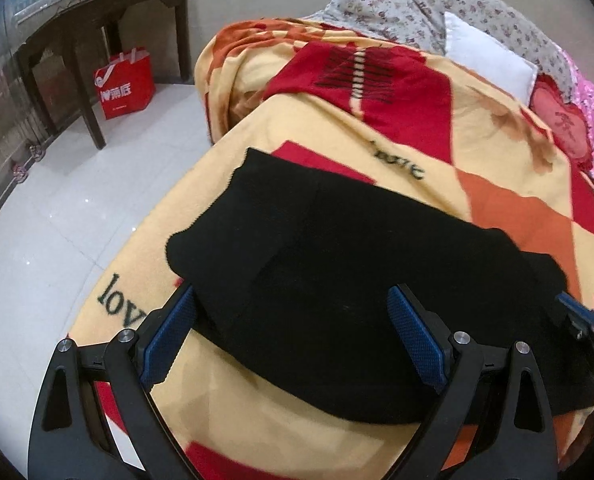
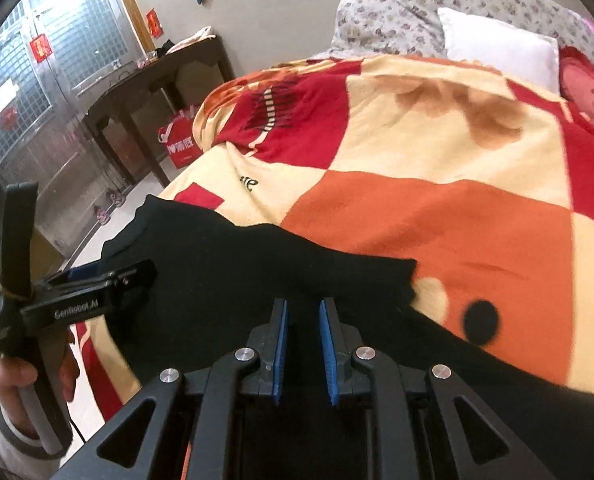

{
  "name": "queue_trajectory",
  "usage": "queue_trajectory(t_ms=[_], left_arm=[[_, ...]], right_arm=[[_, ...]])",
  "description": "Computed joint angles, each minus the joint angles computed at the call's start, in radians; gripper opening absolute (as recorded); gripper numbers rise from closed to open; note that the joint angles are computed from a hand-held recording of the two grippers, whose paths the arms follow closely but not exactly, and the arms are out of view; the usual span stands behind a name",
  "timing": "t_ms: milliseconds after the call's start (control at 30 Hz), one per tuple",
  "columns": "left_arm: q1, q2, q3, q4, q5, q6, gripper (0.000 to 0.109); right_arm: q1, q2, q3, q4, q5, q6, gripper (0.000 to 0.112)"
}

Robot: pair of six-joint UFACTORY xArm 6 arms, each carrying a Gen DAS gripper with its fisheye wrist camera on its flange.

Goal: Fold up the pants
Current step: 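Lower the folded edge onto the garment and open the right tool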

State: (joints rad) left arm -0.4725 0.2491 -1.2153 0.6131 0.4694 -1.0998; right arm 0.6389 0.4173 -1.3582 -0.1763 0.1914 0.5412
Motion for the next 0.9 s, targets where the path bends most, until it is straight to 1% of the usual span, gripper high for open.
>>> queue_trajectory(t_ms=[100, 200, 267, 333, 433, 533, 567, 600, 667, 767, 867, 900], left_arm=[[-0.019, -0.024, 0.012, 0.01, -0.012, -0.014, 0.095], [-0.043, -0.031, 0.012, 0.031, -0.031, -0.03, 0.095], [-0.063, -0.018, 0.002, 0.006, -0.053, -0.012, 0.095], [-0.083, 0.003, -0.016, -0.035, -0.065, 0.028, 0.095], [-0.119, 0.037, -0.069, 0.025, -0.014, -0.009, 0.095], [-0.137, 0.052, -0.099, 0.077, 0.02, -0.049, 0.095], [-0.14, 0.048, -0.1, 0.102, 0.029, -0.078, 0.095], [-0.139, 0.043, -0.098, 0.116, 0.031, -0.097, 0.095], [-0.139, 0.022, -0.086, 0.165, 0.047, -0.147, 0.095], [-0.139, -0.019, -0.058, 0.227, 0.076, -0.203, 0.095], [-0.141, -0.078, -0.016, 0.293, 0.065, -0.258, 0.095], [-0.141, -0.086, -0.01, 0.296, 0.051, -0.257, 0.095]], right_arm=[[-0.012, -0.088, 0.119, -0.126, -0.03, 0.101, 0.015], [-0.026, -0.163, 0.223, -0.199, -0.031, 0.176, 0.015], [-0.042, -0.215, 0.286, -0.292, -0.021, 0.272, 0.016], [-0.065, -0.278, 0.357, -0.417, -0.001, 0.408, 0.016], [-0.105, -0.364, 0.461, -0.489, -0.013, 0.505, 0.016], [-0.144, -0.429, 0.544, -0.564, 0.009, 0.597, 0.016], [-0.162, -0.444, 0.573, -0.594, -0.018, 0.626, 0.016], [-0.186, -0.454, 0.598, -0.66, -0.074, 0.685, 0.016], [-0.216, -0.479, 0.639, -0.717, -0.128, 0.738, 0.016], [-0.214, -0.522, 0.68, -0.661, -0.122, 0.679, 0.016], [-0.221, -0.579, 0.734, -0.575, -0.108, 0.61, 0.016], [-0.223, -0.587, 0.735, -0.58, -0.094, 0.618, 0.016]])
